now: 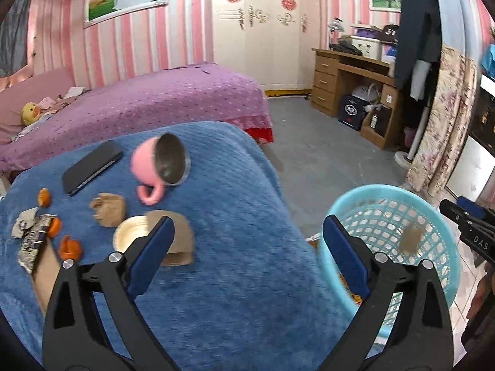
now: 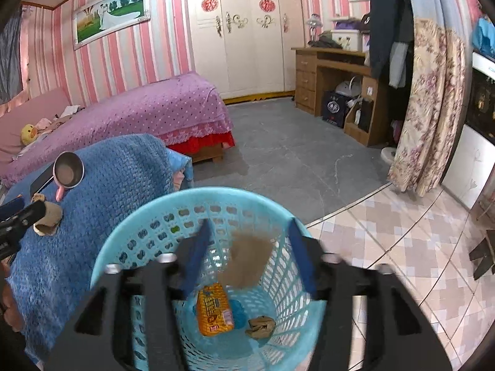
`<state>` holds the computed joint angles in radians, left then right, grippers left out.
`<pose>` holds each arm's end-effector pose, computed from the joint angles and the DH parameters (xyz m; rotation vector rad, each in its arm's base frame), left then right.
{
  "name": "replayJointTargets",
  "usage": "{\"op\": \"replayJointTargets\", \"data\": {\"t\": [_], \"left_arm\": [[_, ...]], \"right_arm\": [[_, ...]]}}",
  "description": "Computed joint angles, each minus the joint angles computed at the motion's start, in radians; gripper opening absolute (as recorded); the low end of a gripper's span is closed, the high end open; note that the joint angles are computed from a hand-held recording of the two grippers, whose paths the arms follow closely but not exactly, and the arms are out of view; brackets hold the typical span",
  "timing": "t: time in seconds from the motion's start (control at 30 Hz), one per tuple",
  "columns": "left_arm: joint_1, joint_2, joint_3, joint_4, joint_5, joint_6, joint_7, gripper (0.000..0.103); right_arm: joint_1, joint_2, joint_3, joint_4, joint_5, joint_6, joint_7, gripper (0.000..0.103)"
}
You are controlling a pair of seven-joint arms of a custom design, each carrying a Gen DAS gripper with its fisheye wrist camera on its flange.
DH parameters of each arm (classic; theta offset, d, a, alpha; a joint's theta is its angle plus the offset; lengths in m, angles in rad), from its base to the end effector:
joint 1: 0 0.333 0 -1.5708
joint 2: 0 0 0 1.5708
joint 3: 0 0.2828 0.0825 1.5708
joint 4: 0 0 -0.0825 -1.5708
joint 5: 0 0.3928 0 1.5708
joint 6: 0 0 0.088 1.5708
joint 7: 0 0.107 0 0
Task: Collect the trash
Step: 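Return the left tool over the bed toward the printed snack packet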
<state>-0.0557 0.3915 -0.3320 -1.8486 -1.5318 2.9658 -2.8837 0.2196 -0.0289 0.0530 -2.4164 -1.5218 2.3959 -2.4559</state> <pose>0.6216 -0.1662 0.3151 -1.0589 2.2383 -1.1548 0.4815 0.1263 0.2872 -0.9557 2.2465 -1.1519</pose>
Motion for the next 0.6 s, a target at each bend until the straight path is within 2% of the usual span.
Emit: {"op": "replayJointTargets", "data": {"t": [0.07, 0.13, 0.2, 0.37, 0.43, 0.53, 0.6], "left_arm": [[0.014, -0.009, 0.008, 0.002, -0.015, 0.001, 0.019, 0.095], [0.025, -0.014, 0.018, 0.005, -0.030, 0.006, 0.035, 0.096], [0.036, -0.016, 0.039, 0.013, 0.001, 0.001, -0.001, 0.096], [0.080, -0.003, 0.070, 0.040, 0.148, 0.005, -0.159, 0.097], [0.106, 0.005, 0.065, 0.048, 0.177, 0.027, -0.173, 0.097], [0.157, 0.032, 0.054, 0.078, 0.195, 0.066, -0.175, 0.097], [0.201, 0.057, 0.025, 0.105, 0.164, 0.098, -0.129, 0.097]], "right_arm": [[0.008, 0.009, 0.007, 0.024, 0.016, -0.021, -0.020, 0.073], [0.021, 0.032, 0.015, 0.058, 0.036, -0.052, -0.042, 0.083], [0.036, 0.059, 0.018, 0.097, 0.049, -0.074, -0.063, 0.089], [0.076, 0.144, 0.009, 0.213, 0.054, -0.078, -0.082, 0.091], [0.098, 0.190, 0.004, 0.276, 0.064, -0.090, -0.103, 0.096], [0.135, 0.265, -0.008, 0.377, 0.074, -0.093, -0.150, 0.097], [0.160, 0.310, -0.020, 0.438, 0.089, -0.097, -0.191, 0.097]]}}
